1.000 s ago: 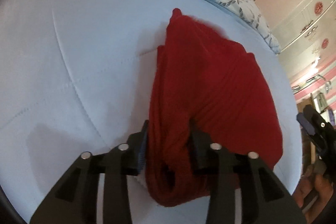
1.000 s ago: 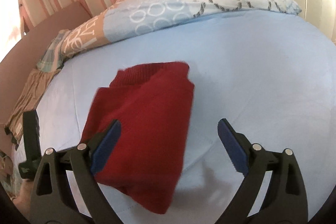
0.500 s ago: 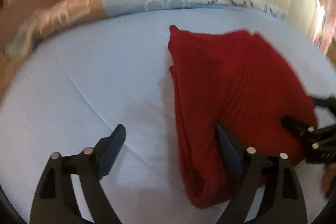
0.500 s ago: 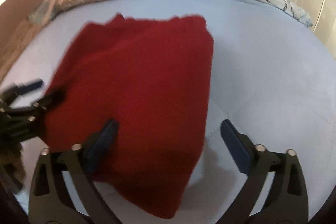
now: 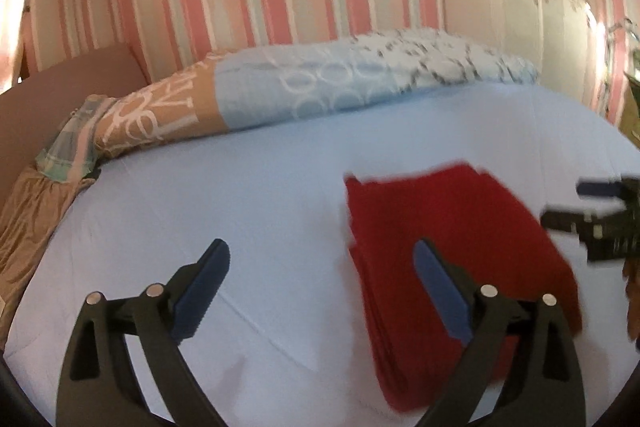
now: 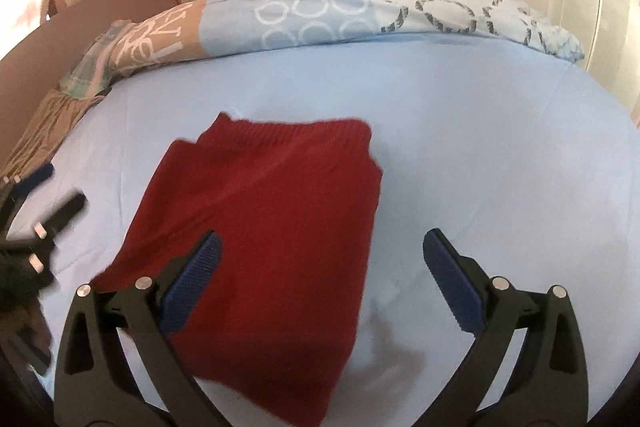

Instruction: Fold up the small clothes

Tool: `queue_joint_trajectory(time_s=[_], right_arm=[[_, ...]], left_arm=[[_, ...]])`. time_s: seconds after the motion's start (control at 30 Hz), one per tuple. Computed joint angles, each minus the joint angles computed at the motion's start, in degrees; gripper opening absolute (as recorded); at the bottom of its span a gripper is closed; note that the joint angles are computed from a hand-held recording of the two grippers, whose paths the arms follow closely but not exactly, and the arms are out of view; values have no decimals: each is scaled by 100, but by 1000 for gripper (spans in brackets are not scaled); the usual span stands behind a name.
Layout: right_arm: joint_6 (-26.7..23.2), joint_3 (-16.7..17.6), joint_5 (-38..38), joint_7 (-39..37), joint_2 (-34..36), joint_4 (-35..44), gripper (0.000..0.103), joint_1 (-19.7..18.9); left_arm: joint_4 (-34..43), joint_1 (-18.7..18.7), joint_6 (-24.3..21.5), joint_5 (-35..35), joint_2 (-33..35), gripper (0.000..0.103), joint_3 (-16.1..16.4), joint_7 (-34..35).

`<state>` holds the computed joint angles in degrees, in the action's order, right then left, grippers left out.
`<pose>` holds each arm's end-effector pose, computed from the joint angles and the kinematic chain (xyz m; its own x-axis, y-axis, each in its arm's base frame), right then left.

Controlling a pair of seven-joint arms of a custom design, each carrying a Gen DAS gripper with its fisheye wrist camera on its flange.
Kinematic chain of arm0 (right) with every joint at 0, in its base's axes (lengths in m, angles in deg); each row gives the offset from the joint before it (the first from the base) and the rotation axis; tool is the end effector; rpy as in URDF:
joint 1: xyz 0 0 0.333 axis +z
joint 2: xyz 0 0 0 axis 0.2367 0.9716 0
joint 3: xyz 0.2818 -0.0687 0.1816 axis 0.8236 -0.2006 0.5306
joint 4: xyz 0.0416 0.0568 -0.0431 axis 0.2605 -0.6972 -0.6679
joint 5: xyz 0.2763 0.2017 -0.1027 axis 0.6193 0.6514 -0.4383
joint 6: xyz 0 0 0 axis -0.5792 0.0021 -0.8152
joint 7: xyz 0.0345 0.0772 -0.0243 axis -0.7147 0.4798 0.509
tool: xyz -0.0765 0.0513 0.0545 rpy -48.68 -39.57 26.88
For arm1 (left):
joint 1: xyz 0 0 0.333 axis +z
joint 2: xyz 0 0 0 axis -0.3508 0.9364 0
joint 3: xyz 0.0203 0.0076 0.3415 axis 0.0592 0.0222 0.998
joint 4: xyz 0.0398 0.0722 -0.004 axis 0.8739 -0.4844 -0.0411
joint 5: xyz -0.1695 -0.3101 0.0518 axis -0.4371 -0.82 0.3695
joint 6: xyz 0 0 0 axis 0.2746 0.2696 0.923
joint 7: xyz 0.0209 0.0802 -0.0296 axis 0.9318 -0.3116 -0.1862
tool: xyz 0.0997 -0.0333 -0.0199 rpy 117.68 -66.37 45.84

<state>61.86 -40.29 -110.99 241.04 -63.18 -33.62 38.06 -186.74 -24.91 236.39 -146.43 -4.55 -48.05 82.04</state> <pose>0.4346 0.3022 0.5776 -0.3721 -0.9212 -0.1139 -0.6464 0.3453 -0.6804 0.5514 -0.0775 0.5706 -0.6239 -0.7686 -0.1418 -0.3581 0.4424 -0.8222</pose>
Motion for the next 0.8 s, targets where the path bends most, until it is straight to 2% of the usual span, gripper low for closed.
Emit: queue_joint_trajectory(time_s=[0.17, 0.27, 0.33, 0.4, 0.47, 0.53, 0.67, 0.73, 0.8], right_arm=[[-23, -102, 182, -311, 255, 156, 100, -26], [-51, -217, 377, -419, 449, 218, 100, -39], [-165, -303, 703, -596, 634, 309, 100, -53], [-94, -391, 925, -705, 766, 284, 100, -72], [17, -459, 1047, -820, 878, 264, 100, -77], [9, -517, 1010, -905, 983, 333, 100, -63], [38, -615, 1187, -1298, 1082, 449, 100, -84], [299, -645, 1354, -1360, 882, 274, 100, -133], [381, -605, 1083, -1122, 542, 9, 100, -113]], left_arm=[[513, -34, -16, 1108, 542, 95, -163, -936], [487, -101, 256, 2129, 826, 95, -252, -1731], [466, -205, 449, 2968, 1051, 95, -191, -2508], [519, -411, 496, 3964, 1308, 96, 54, -3455], [575, -476, 548, 4461, 1522, 99, 147, -3927], [594, -405, 690, 4623, 1635, 102, 73, -4130], [772, -53, 511, 4700, 1776, 102, -297, -4197], [883, 446, 178, 4208, 1721, 101, -779, -3725], [903, 804, -77, 3609, 1592, 100, -1070, -3108]])
